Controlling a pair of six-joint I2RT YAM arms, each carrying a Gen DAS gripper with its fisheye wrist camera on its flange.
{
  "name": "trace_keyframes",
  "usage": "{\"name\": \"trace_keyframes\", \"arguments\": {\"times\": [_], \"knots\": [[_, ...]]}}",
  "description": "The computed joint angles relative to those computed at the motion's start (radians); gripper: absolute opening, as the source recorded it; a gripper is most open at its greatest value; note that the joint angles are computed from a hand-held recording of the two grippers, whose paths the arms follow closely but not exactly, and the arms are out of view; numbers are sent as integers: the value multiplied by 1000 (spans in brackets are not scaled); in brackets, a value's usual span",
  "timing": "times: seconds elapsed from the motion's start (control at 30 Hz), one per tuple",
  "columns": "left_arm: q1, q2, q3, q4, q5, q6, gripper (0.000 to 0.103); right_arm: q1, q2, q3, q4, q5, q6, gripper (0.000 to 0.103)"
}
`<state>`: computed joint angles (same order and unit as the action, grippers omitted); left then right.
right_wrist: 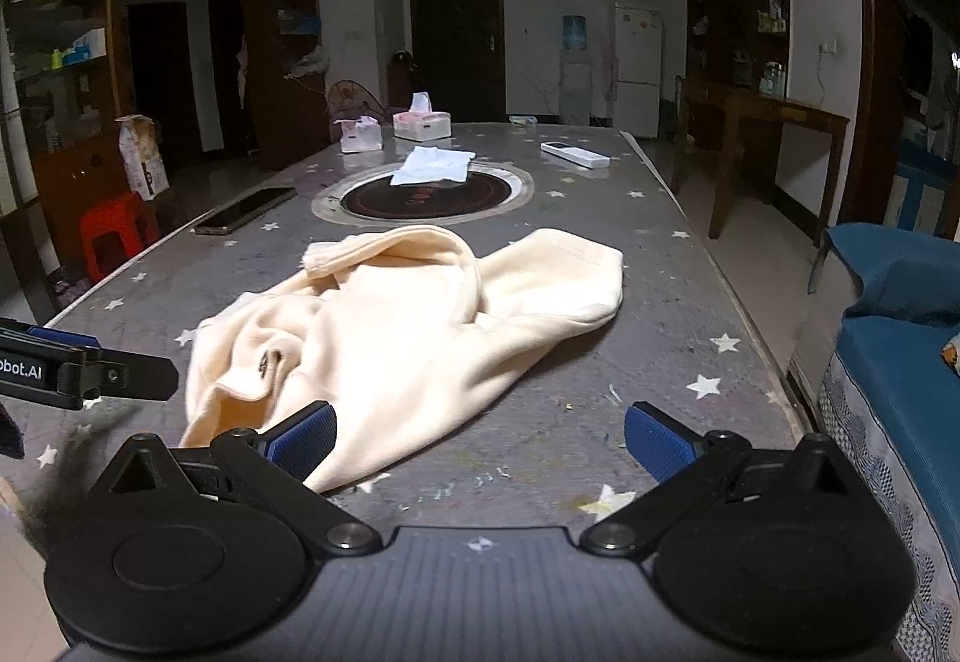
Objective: Fold clothes
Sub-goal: 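Move both grippers toward the crumpled cream sweatshirt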
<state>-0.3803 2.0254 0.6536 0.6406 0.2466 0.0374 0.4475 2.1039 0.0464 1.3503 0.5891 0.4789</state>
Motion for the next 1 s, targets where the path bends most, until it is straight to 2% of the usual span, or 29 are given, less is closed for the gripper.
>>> {"name": "trace_keyframes", "arguments": {"times": [0.3,0.67,1.0], "knots": [[-10,-31,-53,22,9,-1,103,100,-57,0,-86,64,54,103],[-10,-41,-63,17,20,-7,103,153,-106,25,-182,88,86,103],[-9,-23,-37,-2,28,-11,103,151,-112,46,-215,80,80,103]]}}
